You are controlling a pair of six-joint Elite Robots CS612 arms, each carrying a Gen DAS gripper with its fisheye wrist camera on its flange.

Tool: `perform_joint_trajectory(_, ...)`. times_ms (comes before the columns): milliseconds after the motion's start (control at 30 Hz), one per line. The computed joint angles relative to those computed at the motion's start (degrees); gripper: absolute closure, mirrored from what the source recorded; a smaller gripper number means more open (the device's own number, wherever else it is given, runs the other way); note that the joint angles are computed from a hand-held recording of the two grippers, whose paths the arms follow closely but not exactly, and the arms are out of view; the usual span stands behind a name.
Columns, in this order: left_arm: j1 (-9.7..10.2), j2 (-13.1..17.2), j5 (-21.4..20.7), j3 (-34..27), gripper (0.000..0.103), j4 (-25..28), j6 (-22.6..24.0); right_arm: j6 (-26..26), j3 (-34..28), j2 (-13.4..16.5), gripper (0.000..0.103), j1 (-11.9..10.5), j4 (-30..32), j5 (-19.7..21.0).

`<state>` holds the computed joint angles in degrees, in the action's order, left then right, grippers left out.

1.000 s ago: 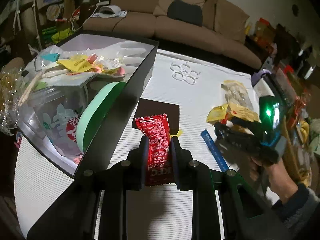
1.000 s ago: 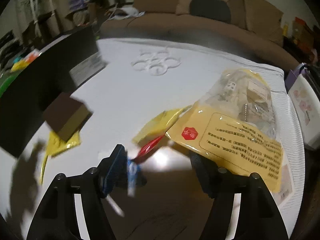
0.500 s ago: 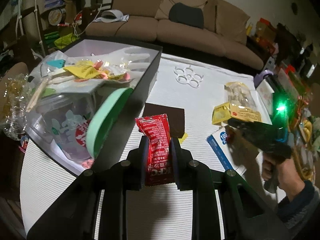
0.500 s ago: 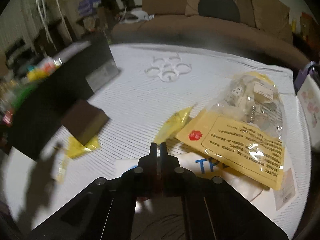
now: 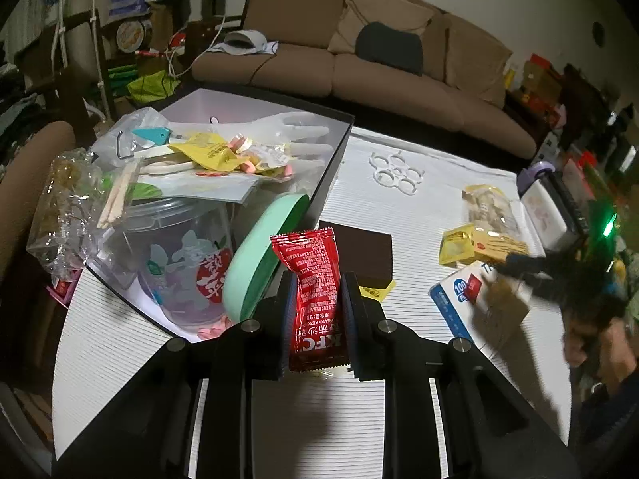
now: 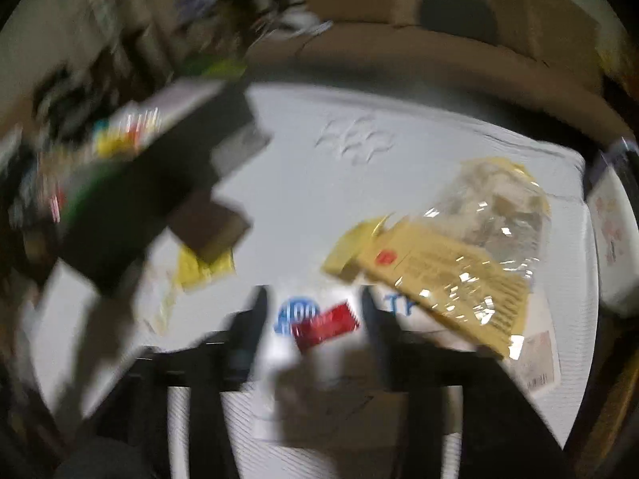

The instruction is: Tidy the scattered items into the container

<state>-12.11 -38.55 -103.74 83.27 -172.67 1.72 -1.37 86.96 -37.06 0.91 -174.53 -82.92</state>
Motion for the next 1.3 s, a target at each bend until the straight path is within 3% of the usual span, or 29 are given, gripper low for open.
perform_joint_trajectory(67, -0.01, -0.1, 0.2, 0.2, 0.082, -0.2, 0.2, -4.5, -0.7, 0.9, 0.044, 1.0, 1.4, -4.0)
perform_joint_trajectory(133, -0.04, -0.2, 0.7, 0.3, 0.082, -0.6, 0.3, -5.6, -1.4, 1.7, 0.044, 1.4, 2.3, -5.8)
perform_joint_trajectory(233, 0.05, -0.1, 0.8, 0.2, 0.082, -0.7, 0.4, -4.7, -1.3, 2.4, 0.044, 0.7, 1.7, -2.3)
perform_joint_trajectory(433, 0.49, 0.3, -0.2, -0.6, 0.082, -0.8, -0.7, -4.5, -0.5, 3.5, 0.045, 0.6, -2.7, -1.5)
perform_joint_trajectory(567, 0.81, 0.6, -3.1, -1.1, 0.082, -0.9, -1.5, -4.2, -0.2, 3.6, 0.076, 0.3, -4.1, 1.3)
perform_joint_trajectory(700, 1.27, 0.9, -7.0, -1.6, 0.082, -0.7, -3.2, -3.5, -0.3, 3.4, 0.084, 0.4, -4.2, 1.7)
perform_joint_trajectory(767, 1.07, 0.8, -6.4, -1.3, 0.082, -1.2, -3.1, -2.9, 0.0, 3.3, 0.093, 0.2, -5.4, 2.7)
perform_joint_trajectory(833, 0.86, 0.6, -5.6, -1.1, 0.082, -1.4, -2.8, -2.5, 0.0, 3.0, 0.094, 0.2, -5.3, 2.9)
perform_joint_trajectory(933, 0.75, 0.5, -5.5, -0.9, 0.082, -1.3, -2.9, -2.5, 0.1, 2.8, 0.090, 0.1, -5.3, 2.2)
perform_joint_trajectory(1000, 0.67, 0.5, -5.3, -0.8, 0.082, -1.3, -2.7, -3.2, -0.1, 2.9, 0.059, 0.2, -4.6, 1.0)
perform_joint_trajectory(1033, 0.63, 0.4, -5.2, -0.8, 0.082, -1.4, -2.5, -4.4, 0.0, 3.1, 0.054, 0.5, -5.0, -0.5)
perform_joint_trajectory(1167, 0.62, 0.5, -4.9, -0.8, 0.082, -1.4, -2.3, -8.9, 0.1, 3.8, 0.048, 1.3, -6.7, -4.0)
perform_joint_trajectory(1300, 0.58, 0.5, -4.8, -0.9, 0.082, -1.3, -2.4, -8.3, 0.0, 4.3, 0.040, 1.2, -8.9, -5.5)
